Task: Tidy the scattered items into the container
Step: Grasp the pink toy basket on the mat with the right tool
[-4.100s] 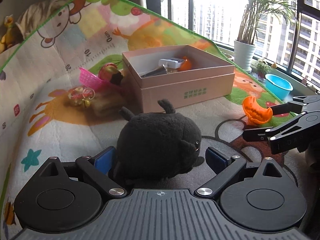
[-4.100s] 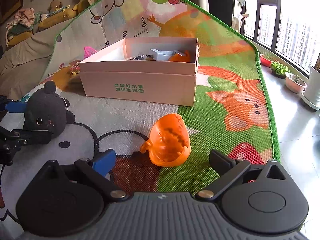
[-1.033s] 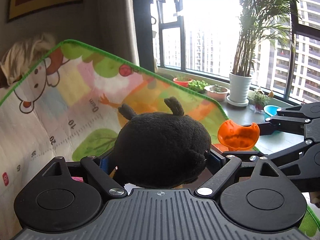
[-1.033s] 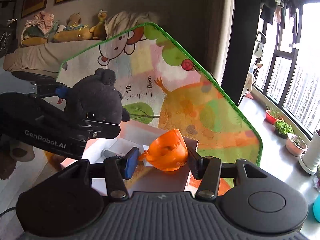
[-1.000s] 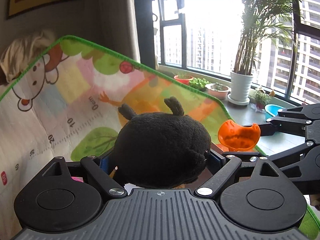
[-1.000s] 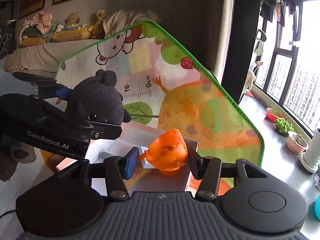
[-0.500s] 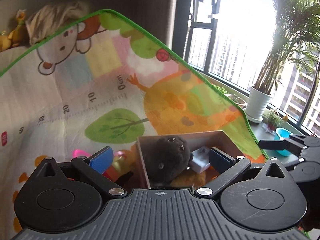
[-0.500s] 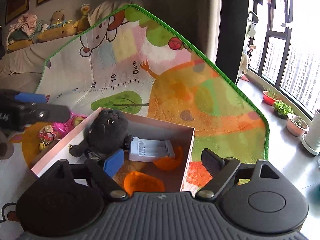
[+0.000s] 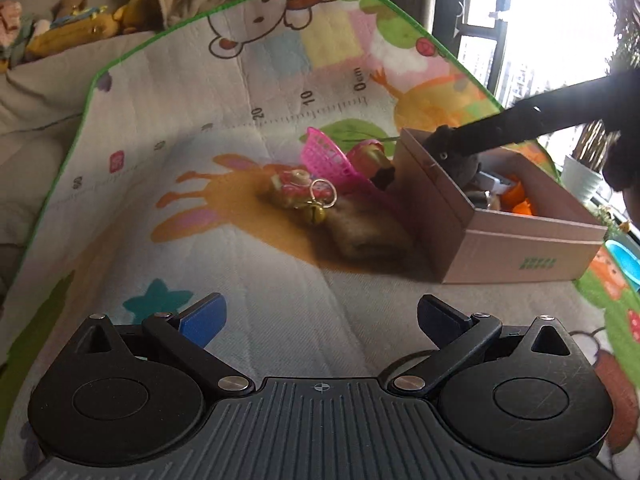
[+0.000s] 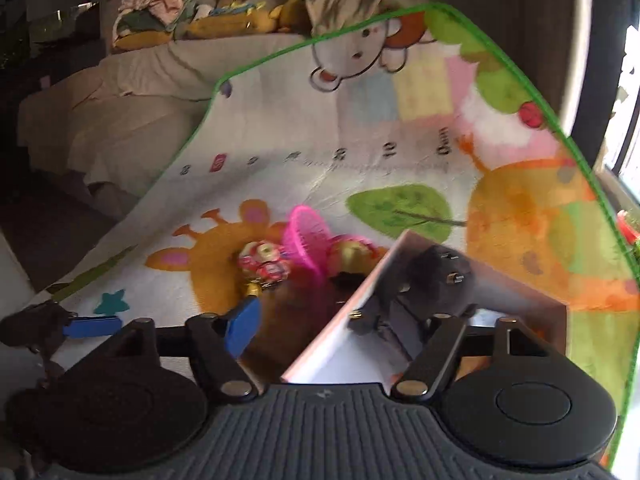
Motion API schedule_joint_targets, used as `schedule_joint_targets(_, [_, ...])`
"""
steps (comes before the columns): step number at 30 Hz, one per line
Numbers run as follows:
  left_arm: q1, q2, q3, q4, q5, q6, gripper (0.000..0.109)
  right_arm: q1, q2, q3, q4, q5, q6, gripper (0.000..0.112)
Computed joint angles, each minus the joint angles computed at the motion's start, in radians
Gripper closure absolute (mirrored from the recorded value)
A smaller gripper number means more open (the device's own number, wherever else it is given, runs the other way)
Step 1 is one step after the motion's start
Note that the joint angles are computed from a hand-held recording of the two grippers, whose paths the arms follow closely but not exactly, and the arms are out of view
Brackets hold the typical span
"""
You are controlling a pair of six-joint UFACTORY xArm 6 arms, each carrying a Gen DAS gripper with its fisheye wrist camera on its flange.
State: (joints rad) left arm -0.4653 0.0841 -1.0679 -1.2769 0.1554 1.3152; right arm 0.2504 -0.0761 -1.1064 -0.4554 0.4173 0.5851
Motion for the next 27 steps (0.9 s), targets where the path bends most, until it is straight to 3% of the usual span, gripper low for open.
schedule_joint_targets(3, [0.014, 0.004, 0.003, -0.037, 0.041, 0.053, 0.006, 0.016, 0.14, -0.185, 0.184, 0.114, -0.094, 0.063])
schedule_joint_targets(6, [0.021, 0.008, 0.004, -0.058, 0.065, 0.062, 0.006, 0.013, 0.302, -0.398, 0.193, 0.218, -0.09, 0.066])
schedule_joint_targets(8, [0.021, 0.008, 0.003, -0.09, 0.067, 0.087, 0.006, 0.007, 0.402, -0.523, 0.128, 0.254, -0.04, 0.066])
schedule_joint_targets(10, [0.026, 0.01, 0.004, -0.067, 0.076, 0.057, 0.006, -0.002, 0.487, -0.628, 0.057, 0.268, 0.026, 0.062])
schedule_joint_targets(12, [0.033, 0.011, 0.002, -0.059, 0.092, 0.039, 0.006, -0.013, 0.564, -0.73, 0.002, 0.302, 0.08, 0.039])
schedule_joint_targets(13, [0.036, 0.012, 0.001, -0.055, 0.098, 0.03, 0.006, -0.022, 0.607, -0.787, -0.003, 0.323, 0.09, 0.033])
schedule_joint_targets(17, [0.041, 0.014, -0.001, -0.039, 0.11, 0.002, 0.006, -0.051, 0.76, -1.006, 0.129, 0.426, -0.022, 0.032])
schedule_joint_targets(20, [0.042, 0.012, 0.0, -0.047, 0.111, 0.008, 0.006, -0.052, 0.869, -1.179, 0.217, 0.558, -0.127, 0.034])
schedule_joint_targets(22, [0.041, 0.009, 0.003, -0.061, 0.111, 0.022, 0.006, -0.061, 0.863, -1.16, 0.316, 0.575, -0.169, 0.042])
schedule_joint_targets(25, [0.045, 0.01, 0.001, -0.053, 0.121, 0.014, 0.006, -0.049, 0.756, -0.995, 0.391, 0.505, -0.225, 0.043])
schedule_joint_targets(27, [0.047, 0.01, 0.001, -0.047, 0.124, 0.007, 0.006, -0.047, 0.711, -0.94, 0.52, 0.53, -0.282, 0.049])
